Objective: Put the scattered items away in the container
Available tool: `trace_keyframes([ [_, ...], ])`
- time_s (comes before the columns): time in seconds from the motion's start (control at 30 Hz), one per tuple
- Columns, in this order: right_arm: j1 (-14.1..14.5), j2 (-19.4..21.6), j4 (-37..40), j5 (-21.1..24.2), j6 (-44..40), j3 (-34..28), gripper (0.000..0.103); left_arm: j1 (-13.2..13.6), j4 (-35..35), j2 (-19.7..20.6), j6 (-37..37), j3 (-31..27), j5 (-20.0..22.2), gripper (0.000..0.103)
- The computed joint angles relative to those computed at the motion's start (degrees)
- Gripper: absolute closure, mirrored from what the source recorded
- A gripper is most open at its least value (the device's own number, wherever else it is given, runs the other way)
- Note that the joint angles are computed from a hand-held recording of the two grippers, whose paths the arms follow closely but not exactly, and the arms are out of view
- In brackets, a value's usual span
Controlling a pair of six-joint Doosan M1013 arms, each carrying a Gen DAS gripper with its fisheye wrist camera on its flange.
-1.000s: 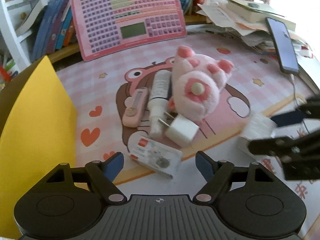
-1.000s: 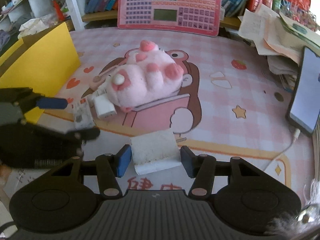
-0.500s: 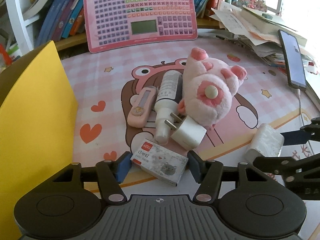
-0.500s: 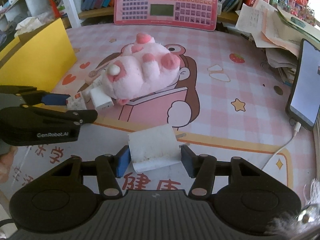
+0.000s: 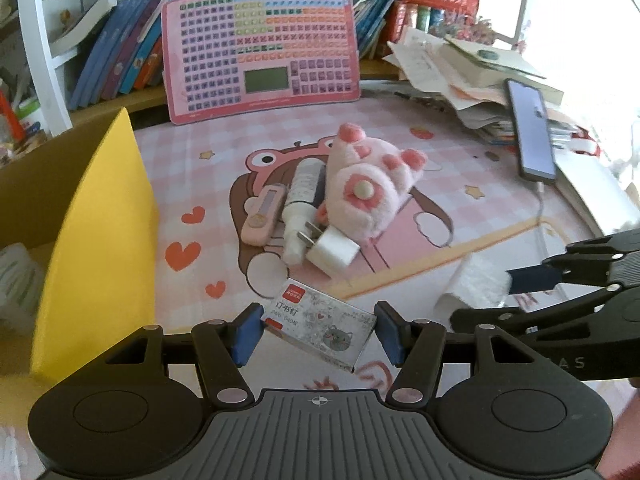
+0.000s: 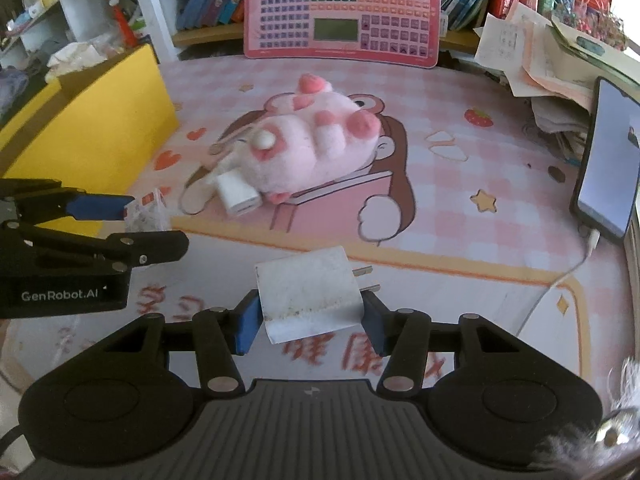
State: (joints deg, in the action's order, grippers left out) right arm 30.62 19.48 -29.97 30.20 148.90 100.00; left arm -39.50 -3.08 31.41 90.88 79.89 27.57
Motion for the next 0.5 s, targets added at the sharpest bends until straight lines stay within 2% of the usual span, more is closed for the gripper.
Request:
trace_keyframes([
  [0.2,2.3,-1.2,-1.7,0.6,4.3,0.6,0.053,0.4,-4.9,-2.7,4.8,3.7,-2.0,0.043],
  [0.5,6.7,-1.1,-4.5,4.6,10.5,-0.6,0.052,2.0,-16.2,-7.0,16.4,9.8,-4.1,0.043],
])
